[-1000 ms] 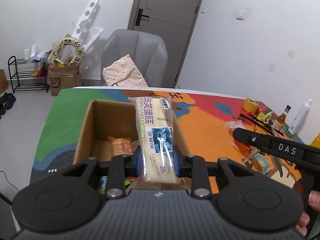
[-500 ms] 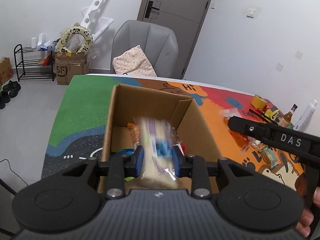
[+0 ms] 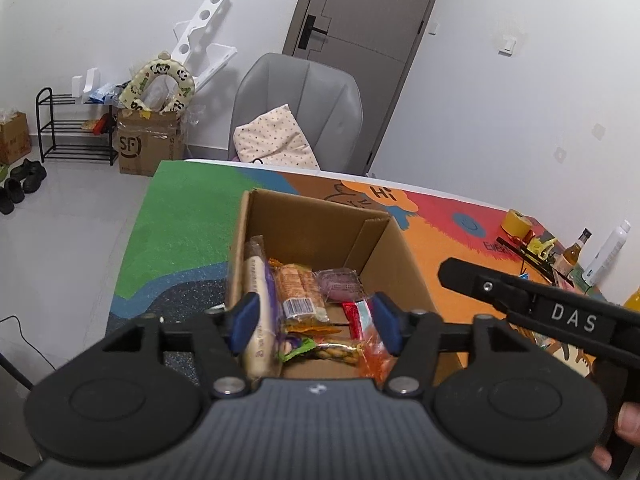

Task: Organize snacks
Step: 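Open both grippers over the box to drop the snacks, then move both open grippers back toward the remaining snacks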

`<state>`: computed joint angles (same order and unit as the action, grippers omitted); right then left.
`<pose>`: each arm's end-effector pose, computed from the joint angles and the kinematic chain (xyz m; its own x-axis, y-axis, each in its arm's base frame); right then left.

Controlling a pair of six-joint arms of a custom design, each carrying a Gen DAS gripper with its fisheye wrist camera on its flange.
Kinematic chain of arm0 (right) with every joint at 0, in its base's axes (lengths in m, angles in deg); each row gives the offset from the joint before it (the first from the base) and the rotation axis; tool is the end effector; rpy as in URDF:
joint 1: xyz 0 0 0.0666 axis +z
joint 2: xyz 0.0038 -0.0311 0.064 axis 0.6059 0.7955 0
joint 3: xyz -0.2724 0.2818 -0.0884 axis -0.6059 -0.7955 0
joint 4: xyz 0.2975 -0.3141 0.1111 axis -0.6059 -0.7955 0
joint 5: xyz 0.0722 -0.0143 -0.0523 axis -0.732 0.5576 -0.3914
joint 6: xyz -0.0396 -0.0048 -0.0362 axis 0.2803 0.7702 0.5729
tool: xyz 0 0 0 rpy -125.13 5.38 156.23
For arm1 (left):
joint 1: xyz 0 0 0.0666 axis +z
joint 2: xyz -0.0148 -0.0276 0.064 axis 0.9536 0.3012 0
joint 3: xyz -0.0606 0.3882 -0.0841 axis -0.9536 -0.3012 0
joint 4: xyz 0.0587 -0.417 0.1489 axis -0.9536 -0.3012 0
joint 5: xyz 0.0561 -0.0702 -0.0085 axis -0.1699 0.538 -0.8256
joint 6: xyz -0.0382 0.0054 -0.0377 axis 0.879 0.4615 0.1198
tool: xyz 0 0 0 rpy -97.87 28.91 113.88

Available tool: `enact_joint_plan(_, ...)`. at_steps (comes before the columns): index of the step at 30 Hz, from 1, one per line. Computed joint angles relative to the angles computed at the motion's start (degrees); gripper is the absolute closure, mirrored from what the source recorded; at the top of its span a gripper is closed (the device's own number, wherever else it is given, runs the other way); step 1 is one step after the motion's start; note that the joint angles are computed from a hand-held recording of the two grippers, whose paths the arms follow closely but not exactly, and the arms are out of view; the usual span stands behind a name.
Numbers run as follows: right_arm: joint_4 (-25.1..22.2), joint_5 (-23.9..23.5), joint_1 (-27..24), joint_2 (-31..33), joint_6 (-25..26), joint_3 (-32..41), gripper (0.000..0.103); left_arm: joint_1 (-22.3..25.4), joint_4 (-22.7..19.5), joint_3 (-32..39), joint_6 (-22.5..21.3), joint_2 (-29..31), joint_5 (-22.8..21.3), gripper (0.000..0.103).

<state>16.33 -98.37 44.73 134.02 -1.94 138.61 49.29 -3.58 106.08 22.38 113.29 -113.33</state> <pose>0.7031 0.1174 0.5447 -0.4683 -0.2970 -0.8321 -0.7995 0.5434 0.2560 0.5608 -0.2182 0.5431 -0.3795 -0.5102 -0.7718 -0.5327 0.8026 -0.2685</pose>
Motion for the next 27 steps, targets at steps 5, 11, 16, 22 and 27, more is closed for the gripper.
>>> enact_joint_plan(5, 1.5, 1.0, -1.1, 0.1, -1.6, -0.3, 0.06, -0.2, 0.2, 0.2, 0.6, 0.3, -0.7, 0.025)
enact_joint_plan(11, 1.0, 2.3, -2.7, 1.4, -2.2, 0.9, 0.049, -0.4, -0.3, 2.3, -0.2, 1.9, -0.6, 0.016)
enact_joint_plan(16, 0.2, 3.0, -4.2, 2.7, -2.8, 2.5, 0.043, -0.8, -0.4, 4.7, -1.2, 3.8, 0.5, 0.015)
enact_joint_plan(22, -0.3, 3.4, -5.8, 4.2, -3.2, 4.7, 0.035, -1.6, -0.3, 8.3, -3.0, 6.5, 1.8, 0.015)
enact_joint_plan(27, -0.8, 3.5, -7.3, 6.0, -3.7, 7.0, 0.03, -2.2, -0.3, 11.6, -3.3, 9.1, 2.9, 0.015)
